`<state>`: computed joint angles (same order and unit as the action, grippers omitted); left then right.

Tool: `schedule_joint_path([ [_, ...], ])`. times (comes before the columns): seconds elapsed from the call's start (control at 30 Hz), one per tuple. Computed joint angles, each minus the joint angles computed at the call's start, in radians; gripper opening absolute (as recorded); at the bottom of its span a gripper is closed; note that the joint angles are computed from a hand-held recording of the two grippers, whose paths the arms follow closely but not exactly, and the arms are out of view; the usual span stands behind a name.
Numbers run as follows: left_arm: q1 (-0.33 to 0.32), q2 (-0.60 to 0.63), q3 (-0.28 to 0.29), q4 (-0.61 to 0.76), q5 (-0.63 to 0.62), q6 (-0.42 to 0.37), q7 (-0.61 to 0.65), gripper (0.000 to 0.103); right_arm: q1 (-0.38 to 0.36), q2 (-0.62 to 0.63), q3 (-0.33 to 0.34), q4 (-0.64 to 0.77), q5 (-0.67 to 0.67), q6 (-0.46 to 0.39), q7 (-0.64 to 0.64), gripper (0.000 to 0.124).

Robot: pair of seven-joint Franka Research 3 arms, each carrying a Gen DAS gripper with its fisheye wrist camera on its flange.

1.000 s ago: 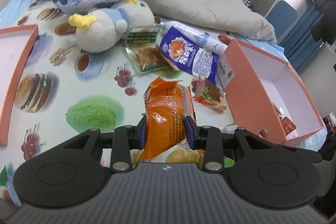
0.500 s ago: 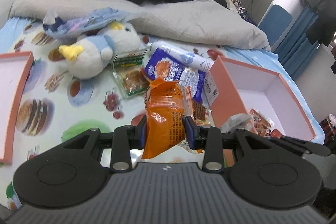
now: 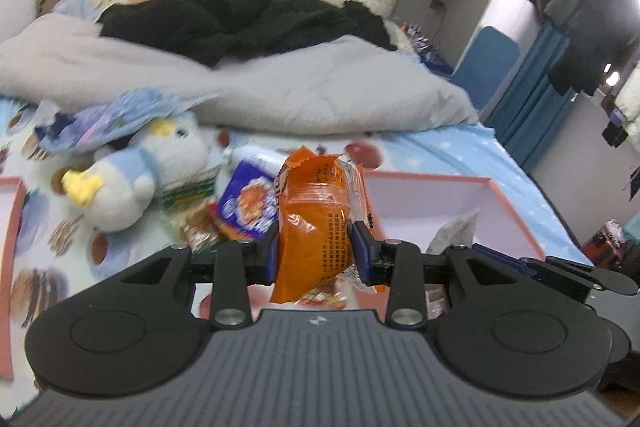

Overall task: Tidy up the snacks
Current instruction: 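Carry the orange packet with the left tool while the right carries the clear bag toward the pink box, then open the left tool over the pink box while the right releases the clear bag into it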

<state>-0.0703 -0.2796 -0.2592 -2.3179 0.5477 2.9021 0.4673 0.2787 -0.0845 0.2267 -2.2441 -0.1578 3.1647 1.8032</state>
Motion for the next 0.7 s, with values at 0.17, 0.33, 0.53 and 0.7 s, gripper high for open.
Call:
schedule_joint_path([
  [0.17, 0.004, 0.054, -0.019, 0.087, 0.044, 0.002, -0.008, 0.041, -0.046, -0.004, 0.007, 0.024, -0.046, 0.009, 0.027, 0.010],
  [0.33, -0.025, 0.117, -0.011, 0.174, 0.056, 0.005, 0.002, 0.041, -0.205, -0.015, 0.088, 0.044, -0.248, 0.019, 0.201, 0.003],
  [0.53, -0.100, 0.250, 0.016, 0.302, -0.043, 0.018, 0.127, 0.041, -0.244, 0.012, 0.062, 0.072, -0.341, -0.017, 0.293, 0.003],
  [0.7, -0.158, 0.379, 0.016, 0.421, -0.138, -0.038, 0.265, 0.041, -0.173, 0.035, -0.021, 0.057, -0.276, -0.082, 0.264, 0.003],
])
